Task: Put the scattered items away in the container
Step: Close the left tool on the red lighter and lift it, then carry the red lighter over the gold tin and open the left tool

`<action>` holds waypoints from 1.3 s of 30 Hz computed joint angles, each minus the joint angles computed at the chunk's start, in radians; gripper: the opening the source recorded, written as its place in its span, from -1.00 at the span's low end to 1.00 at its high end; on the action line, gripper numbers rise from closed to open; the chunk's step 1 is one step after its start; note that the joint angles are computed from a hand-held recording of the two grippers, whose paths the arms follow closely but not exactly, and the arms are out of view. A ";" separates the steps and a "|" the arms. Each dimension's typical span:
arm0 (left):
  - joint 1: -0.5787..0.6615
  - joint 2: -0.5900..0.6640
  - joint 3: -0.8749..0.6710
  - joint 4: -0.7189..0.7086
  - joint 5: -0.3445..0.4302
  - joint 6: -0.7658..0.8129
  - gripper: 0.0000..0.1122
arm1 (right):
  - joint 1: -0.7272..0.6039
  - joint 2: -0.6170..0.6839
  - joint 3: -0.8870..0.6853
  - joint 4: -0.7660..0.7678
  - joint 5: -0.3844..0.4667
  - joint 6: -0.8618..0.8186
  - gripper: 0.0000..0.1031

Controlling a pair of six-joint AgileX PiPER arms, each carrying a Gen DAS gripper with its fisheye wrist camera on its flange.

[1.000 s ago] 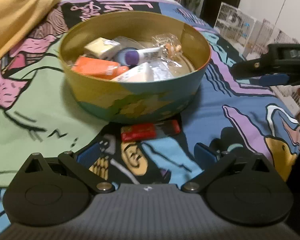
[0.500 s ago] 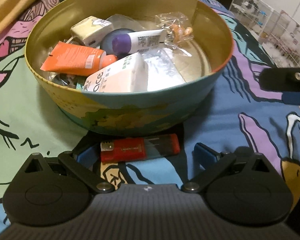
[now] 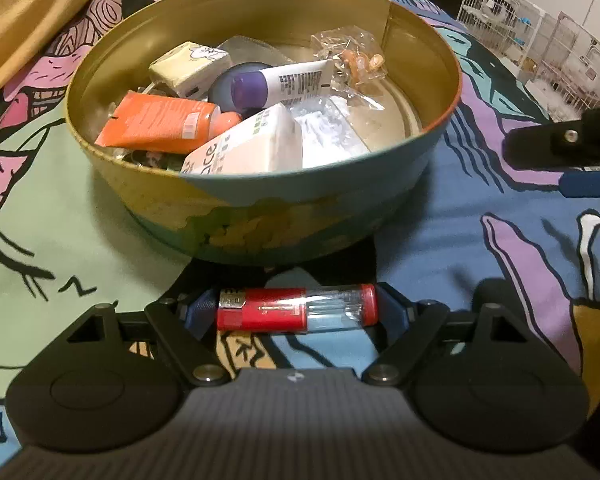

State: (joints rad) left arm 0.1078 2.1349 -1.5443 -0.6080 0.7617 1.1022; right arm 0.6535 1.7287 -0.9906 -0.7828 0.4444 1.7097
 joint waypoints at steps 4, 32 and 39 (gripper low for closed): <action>0.020 -0.033 0.023 0.009 0.014 0.018 0.47 | -0.001 0.012 -0.016 0.052 0.006 -0.070 1.00; 0.122 -0.054 -0.349 -0.048 0.169 -0.025 0.47 | -0.002 0.073 -0.095 0.269 0.057 -0.348 1.00; 0.022 0.067 -0.598 0.016 0.209 -0.175 0.47 | -0.008 0.086 -0.103 0.294 0.054 -0.378 1.00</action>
